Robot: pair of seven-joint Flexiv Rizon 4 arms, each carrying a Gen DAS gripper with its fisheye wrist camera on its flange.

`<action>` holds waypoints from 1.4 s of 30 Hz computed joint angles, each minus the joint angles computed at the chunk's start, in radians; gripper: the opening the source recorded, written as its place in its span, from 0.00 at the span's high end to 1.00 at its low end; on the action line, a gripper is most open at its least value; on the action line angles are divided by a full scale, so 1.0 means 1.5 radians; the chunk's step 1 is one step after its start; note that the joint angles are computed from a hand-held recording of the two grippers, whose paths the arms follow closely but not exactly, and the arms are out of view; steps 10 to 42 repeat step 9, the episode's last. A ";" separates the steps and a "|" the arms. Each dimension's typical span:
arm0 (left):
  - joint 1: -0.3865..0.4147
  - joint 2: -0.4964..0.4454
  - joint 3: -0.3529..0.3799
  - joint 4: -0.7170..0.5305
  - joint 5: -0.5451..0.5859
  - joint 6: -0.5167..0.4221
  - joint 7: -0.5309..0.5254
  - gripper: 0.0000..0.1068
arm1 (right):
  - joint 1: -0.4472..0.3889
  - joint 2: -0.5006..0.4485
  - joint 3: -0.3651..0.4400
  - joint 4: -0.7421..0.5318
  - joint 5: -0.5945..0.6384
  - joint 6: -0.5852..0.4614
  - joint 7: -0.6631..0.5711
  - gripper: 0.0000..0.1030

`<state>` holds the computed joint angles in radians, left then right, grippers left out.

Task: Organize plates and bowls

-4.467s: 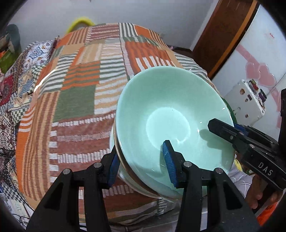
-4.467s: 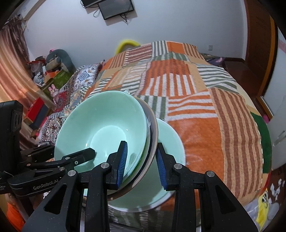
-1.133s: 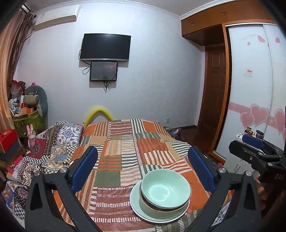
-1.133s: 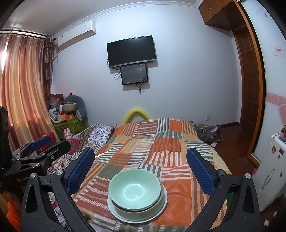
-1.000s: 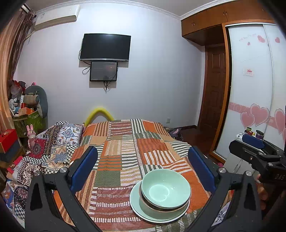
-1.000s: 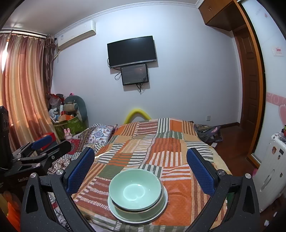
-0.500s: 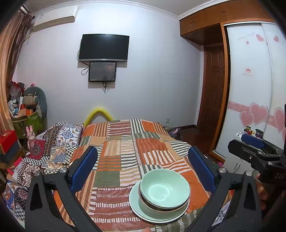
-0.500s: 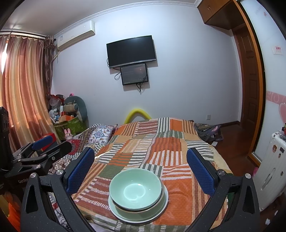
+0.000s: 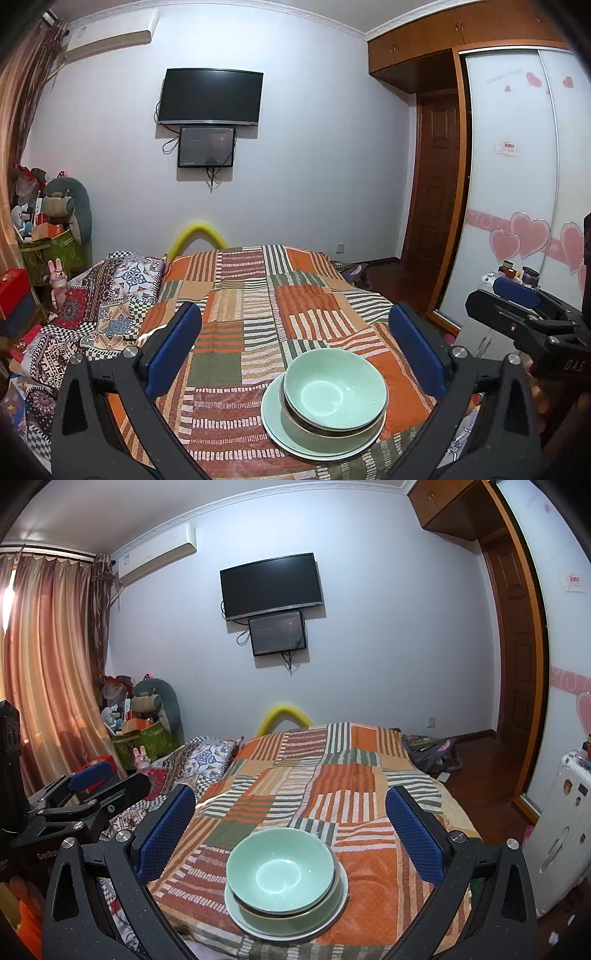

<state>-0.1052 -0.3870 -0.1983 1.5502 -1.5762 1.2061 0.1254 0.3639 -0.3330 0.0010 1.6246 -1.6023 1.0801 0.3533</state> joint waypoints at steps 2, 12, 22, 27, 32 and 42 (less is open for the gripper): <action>-0.001 0.000 0.000 0.000 0.000 0.002 -0.001 0.04 | 0.000 -0.001 0.000 0.000 0.003 0.001 -0.002 0.00; 0.003 0.000 0.000 0.000 0.003 -0.008 -0.009 0.04 | 0.000 -0.003 -0.001 -0.001 0.010 0.005 -0.007 0.00; 0.003 0.000 0.000 0.000 0.003 -0.008 -0.009 0.04 | 0.000 -0.003 -0.001 -0.001 0.010 0.005 -0.007 0.00; 0.003 0.000 0.000 0.000 0.003 -0.008 -0.009 0.04 | 0.000 -0.003 -0.001 -0.001 0.010 0.005 -0.007 0.00; 0.003 0.000 0.000 0.000 0.003 -0.008 -0.009 0.04 | 0.000 -0.003 -0.001 -0.001 0.010 0.005 -0.007 0.00; 0.003 0.000 0.000 0.000 0.003 -0.008 -0.009 0.04 | 0.000 -0.003 -0.001 -0.001 0.010 0.005 -0.007 0.00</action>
